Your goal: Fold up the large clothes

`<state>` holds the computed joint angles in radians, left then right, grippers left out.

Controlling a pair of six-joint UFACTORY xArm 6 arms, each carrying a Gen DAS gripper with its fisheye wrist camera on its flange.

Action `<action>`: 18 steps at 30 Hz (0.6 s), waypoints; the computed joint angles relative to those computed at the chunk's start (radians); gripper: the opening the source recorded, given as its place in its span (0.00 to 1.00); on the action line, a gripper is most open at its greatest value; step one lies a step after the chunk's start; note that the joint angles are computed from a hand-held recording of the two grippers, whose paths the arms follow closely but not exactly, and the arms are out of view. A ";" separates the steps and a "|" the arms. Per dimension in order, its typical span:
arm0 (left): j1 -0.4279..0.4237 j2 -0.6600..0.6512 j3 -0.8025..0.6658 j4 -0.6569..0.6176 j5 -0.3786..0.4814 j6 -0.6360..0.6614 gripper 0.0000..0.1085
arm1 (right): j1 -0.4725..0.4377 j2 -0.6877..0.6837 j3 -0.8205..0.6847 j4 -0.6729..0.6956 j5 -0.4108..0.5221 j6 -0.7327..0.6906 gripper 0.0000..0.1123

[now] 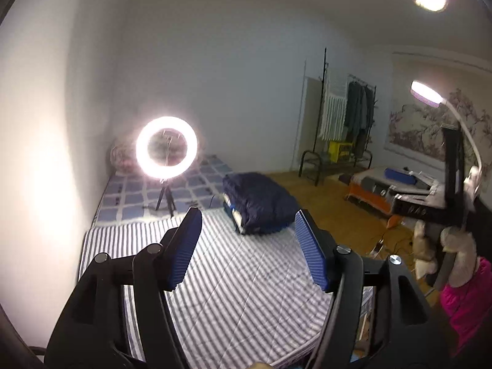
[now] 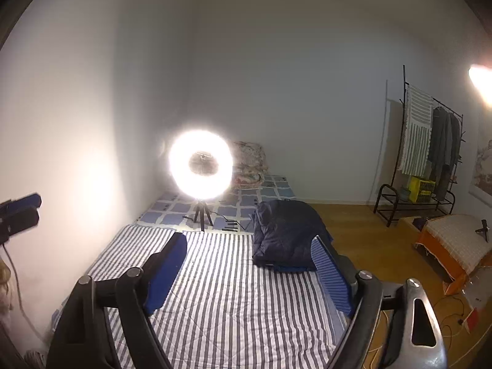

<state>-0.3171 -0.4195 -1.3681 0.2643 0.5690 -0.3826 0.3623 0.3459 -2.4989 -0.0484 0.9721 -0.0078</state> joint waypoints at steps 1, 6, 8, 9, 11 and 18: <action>-0.003 -0.012 0.033 0.011 -0.011 -0.019 0.64 | -0.002 -0.036 0.073 0.000 -0.037 0.002 0.82; 0.008 -0.014 0.147 0.119 -0.078 -0.167 0.71 | 0.005 -0.178 0.398 -0.076 -0.219 0.068 0.91; 0.011 0.010 0.154 0.165 -0.078 -0.217 0.71 | 0.009 -0.187 0.448 -0.086 -0.247 0.088 0.91; 0.012 0.027 0.157 0.161 -0.084 -0.226 0.71 | 0.008 -0.184 0.464 -0.086 -0.257 0.091 0.91; 0.016 0.050 0.166 0.161 -0.101 -0.245 0.72 | 0.008 -0.191 0.513 -0.099 -0.287 0.108 0.91; 0.004 0.127 0.150 0.314 -0.080 -0.351 0.80 | -0.001 -0.202 0.664 -0.180 -0.414 0.213 0.91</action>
<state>-0.3129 -0.2927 -1.2176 0.5783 0.4892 -0.7333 0.3614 0.1441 -1.8348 -0.2287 0.5579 0.2054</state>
